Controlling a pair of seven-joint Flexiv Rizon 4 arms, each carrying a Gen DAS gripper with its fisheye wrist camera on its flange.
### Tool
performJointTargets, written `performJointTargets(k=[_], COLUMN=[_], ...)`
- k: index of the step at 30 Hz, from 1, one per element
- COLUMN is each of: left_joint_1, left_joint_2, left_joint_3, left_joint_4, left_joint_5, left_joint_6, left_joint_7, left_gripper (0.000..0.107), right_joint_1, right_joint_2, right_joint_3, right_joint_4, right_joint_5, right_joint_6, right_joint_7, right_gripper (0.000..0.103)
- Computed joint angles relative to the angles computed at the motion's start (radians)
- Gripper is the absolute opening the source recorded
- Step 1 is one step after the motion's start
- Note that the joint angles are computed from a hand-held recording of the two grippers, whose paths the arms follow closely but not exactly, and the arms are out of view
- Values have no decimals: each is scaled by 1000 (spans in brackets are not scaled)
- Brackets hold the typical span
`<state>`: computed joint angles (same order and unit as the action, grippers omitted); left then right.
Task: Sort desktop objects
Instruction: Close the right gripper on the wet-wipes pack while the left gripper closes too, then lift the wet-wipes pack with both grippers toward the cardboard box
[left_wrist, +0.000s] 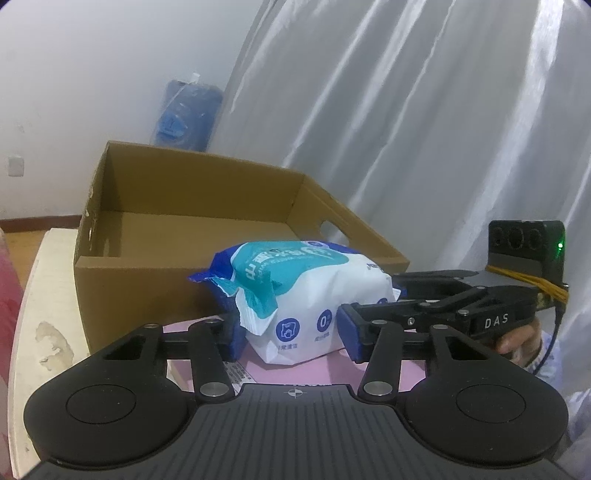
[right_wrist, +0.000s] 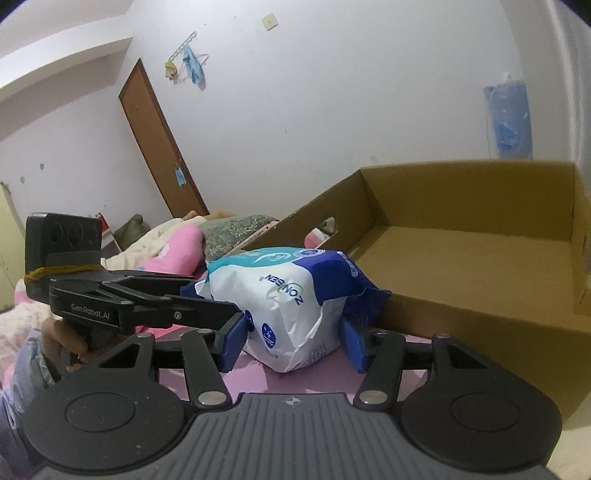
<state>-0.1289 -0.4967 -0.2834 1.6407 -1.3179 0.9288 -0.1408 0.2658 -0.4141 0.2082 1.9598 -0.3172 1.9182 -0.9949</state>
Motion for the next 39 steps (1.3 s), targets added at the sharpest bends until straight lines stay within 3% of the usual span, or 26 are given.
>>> performJointTargets(k=[6,21,39], left_joint_1=[-4,-37,-71], left_joint_2=[19,78,128], left_joint_3=[0,29,68], left_joint_4=[19,68,101], left_joint_5=[-37,-163,-319], left_joint_6=[4,12,-7], left_joint_7=[42,140,270], left_gripper=[48,48,48], right_joint_1=[134,309,580], right_joint_2=[27,76,110], right_joint_3=[-119,-241,-480], right_joint_4=[11,16,-14], right_joint_5=[99,279,448], right_joint_6=[19,11,-9], right_joint_7=[-58,-208,-393], right_gripper=[58,56,56])
